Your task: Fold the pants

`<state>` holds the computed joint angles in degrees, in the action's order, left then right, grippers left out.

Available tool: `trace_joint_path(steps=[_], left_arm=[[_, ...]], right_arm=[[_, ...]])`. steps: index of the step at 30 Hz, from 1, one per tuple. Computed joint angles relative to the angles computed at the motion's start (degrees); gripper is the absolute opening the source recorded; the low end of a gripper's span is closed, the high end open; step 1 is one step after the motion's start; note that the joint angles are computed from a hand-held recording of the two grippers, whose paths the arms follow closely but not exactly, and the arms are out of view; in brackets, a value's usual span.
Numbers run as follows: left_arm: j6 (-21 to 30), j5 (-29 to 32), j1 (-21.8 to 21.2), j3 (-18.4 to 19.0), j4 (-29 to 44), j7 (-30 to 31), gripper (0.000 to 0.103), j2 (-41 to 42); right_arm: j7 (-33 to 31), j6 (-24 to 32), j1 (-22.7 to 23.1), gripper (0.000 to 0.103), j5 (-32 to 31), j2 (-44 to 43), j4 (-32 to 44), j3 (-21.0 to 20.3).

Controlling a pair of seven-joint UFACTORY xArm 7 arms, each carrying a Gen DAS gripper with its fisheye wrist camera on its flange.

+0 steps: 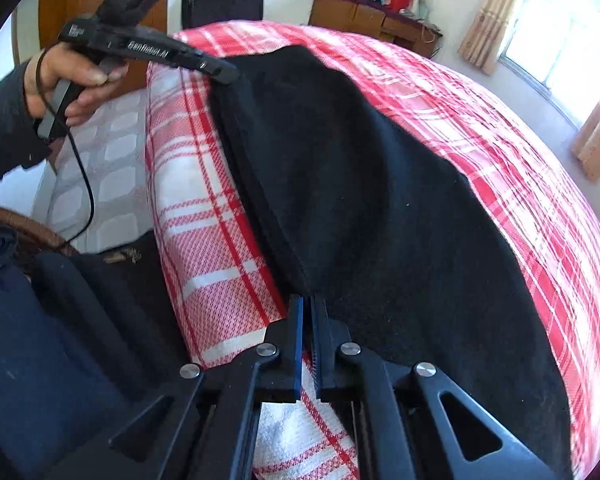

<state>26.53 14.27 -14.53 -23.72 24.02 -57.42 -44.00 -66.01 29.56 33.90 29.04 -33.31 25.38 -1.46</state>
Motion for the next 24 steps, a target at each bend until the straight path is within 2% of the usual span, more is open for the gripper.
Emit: trace_joint_path(steps=[1, 3, 5, 7, 11, 17, 22, 24], left_arm=[[0.73, -0.13, -0.23, 0.08, 0.25, 0.04, 0.012, -0.37], [2.13, 0.13, -0.13, -0.51, 0.90, -0.28, 0.012, -1.27], [2.36, 0.92, 0.18, -1.28, 1.98, -0.34, 0.012, -1.67], [2.05, 1.82, 0.78, -2.33, 4.13, -0.24, 0.012, -0.55], [-0.45, 3.87, 1.98, -4.05, 9.23, 0.79, 0.012, 5.48], [-4.29, 9.77, 2.09, -6.96, 21.75, 3.49, 0.012, 23.37], [-5.19, 17.81, -0.81, -8.50, 37.13, 4.59, 0.012, 41.80], [-5.58, 19.40, -3.02, -8.02, 42.28, 5.30, 0.012, 47.18]], right_arm=[[0.17, 0.29, -0.39, 0.007, -0.16, -0.45, 0.02, -0.13], [0.80, -0.82, -2.14, 0.022, -1.61, -2.26, -0.82, 0.20], [0.85, 0.03, -3.73, 0.028, -3.01, -4.74, -1.37, -1.22], [0.84, 1.60, -5.91, 0.028, -3.91, -7.23, -1.50, -3.61], [2.47, 6.13, -13.89, 0.028, -5.44, -10.17, 0.37, -9.20], [8.89, 5.91, -28.39, 0.028, -6.12, -5.74, 7.93, -16.12], [13.76, 1.90, -36.94, 0.028, -4.25, 0.95, 15.83, -20.69], [15.06, 2.45, -39.02, 0.028, -3.27, 3.53, 19.21, -22.54]])
